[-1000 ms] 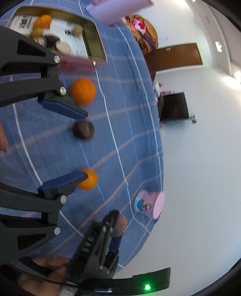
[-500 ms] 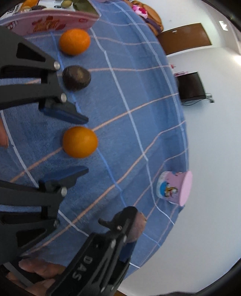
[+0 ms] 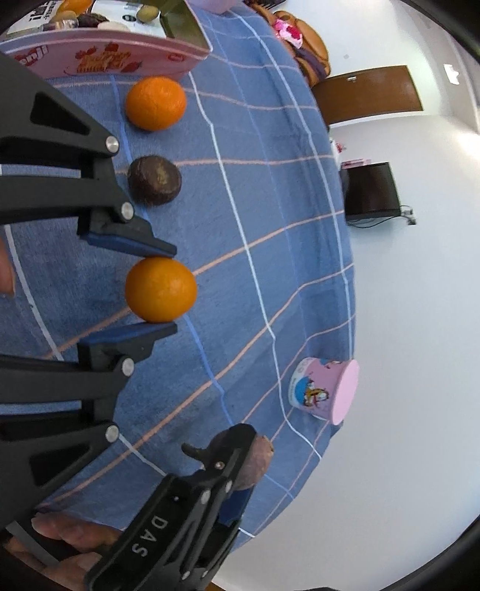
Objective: Organize fruits
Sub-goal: 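Close the left tool on an orange while the right tool holds the purple fruit, then lift the orange and the purple fruit above the table with both tools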
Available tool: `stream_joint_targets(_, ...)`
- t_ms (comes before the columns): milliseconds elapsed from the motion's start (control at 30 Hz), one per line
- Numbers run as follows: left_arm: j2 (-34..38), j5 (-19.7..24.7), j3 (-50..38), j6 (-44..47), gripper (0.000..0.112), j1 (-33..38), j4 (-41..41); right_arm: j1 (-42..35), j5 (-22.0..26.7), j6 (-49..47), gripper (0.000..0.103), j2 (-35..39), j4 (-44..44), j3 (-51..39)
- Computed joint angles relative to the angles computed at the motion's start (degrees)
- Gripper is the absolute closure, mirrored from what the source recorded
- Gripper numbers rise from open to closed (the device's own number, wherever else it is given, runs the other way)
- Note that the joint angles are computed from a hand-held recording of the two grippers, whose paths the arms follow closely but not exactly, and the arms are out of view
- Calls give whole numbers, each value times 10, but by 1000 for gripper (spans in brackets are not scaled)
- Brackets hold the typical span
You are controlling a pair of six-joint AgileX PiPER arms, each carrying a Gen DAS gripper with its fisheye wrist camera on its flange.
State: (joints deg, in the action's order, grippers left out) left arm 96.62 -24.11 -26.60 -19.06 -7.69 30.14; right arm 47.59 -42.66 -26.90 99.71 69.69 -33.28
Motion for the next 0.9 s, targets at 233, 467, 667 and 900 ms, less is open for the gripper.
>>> stream_joint_targets(233, -21, -45, 35, 74, 76, 1, -80, 12, -16, 6, 50, -1, -10, 4)
stream_joint_targets(467, -32, -82, 59, 119, 76, 1, -127, 27, -37, 11, 50, -3, -15, 11)
stream_joint_targets(667, -36, -100, 68, 117, 76, 11, -127, 37, -54, 18, 50, -2, -16, 17)
stream_joint_targets(900, -44, -125, 86, 124, 76, 17, -140, 50, -72, 21, 50, -2, -13, 21)
